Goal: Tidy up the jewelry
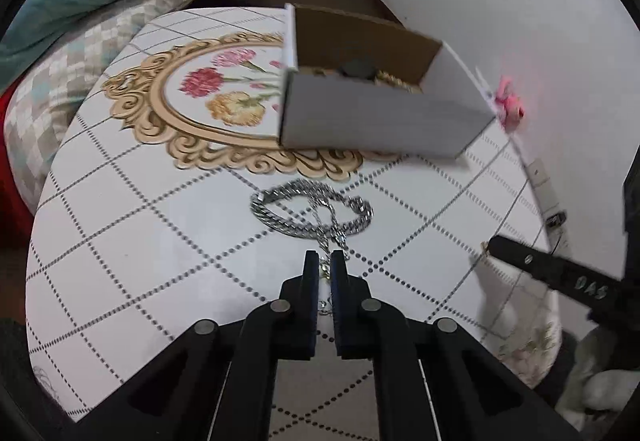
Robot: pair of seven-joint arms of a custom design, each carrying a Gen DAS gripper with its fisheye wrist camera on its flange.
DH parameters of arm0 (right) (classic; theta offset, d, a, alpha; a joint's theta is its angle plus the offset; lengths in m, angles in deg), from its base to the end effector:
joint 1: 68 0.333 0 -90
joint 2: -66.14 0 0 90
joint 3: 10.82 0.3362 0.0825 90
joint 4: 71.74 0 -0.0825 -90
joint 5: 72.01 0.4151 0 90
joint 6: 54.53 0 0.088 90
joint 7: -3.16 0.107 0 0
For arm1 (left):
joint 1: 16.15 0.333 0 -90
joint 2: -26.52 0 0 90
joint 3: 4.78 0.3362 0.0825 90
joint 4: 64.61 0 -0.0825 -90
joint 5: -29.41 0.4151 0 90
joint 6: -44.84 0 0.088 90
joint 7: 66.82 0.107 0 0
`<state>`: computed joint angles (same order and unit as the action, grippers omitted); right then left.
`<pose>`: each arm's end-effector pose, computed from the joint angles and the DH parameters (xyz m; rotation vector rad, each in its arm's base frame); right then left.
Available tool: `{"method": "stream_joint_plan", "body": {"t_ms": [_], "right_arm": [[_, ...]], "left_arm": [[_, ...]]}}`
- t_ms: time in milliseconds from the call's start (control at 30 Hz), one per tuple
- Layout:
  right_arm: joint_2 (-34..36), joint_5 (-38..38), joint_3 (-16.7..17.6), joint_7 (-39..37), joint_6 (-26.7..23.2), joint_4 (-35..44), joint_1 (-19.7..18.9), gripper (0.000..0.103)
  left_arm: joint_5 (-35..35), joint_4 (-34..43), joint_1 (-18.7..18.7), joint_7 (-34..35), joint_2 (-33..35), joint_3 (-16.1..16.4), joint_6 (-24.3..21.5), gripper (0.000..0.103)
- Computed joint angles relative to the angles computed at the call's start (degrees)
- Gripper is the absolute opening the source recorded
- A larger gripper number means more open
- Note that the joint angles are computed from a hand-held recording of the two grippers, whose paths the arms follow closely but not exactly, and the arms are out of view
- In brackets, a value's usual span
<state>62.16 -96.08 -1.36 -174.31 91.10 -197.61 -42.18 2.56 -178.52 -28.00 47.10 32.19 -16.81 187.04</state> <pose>0.4684 0.3390 0.4608 -1.1195 2.3996 -0.2268 0.5863 -0.2540 0.4623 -1.5249 2.6089 -0.8327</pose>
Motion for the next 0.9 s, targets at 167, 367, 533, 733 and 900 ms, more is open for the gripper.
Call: {"method": "stream_joint_plan", "body": {"t_ms": [167, 367, 533, 733, 900], "right_arm": [[-0.9, -1.4, 0.0, 1.6, 0.6, -0.3, -0.2, 0.008], [-1.3, -1.7, 0.1, 1.2, 0.7, -0.1, -0.3, 0.008], [-1.6, -1.7, 0.2, 1.9, 0.7, -0.7, -0.3, 0.008], [-1.7, -0.8, 0.1, 2.4, 0.9, -1.6, -0.2, 0.008], [-1.7, -0.6, 0.1, 2.6, 1.0, -2.0, -0.2, 0.008]], "left_arm": [[-1.4, 1.9, 0.9, -1.6, 0.1, 0.5, -1.6, 0.003], [-6.0, 3.1, 2.1, 1.6, 0.9, 0.4, -5.9, 0.006], [-1.5, 0.5, 0.7, 2.1, -0.1, 0.0, -3.7, 0.024], [2.3, -1.1, -1.0, 1.7, 0.0, -0.5, -0.9, 0.024], [6.4, -2.2, -2.1, 0.5, 0.7, -0.4, 3.0, 0.005]]}}
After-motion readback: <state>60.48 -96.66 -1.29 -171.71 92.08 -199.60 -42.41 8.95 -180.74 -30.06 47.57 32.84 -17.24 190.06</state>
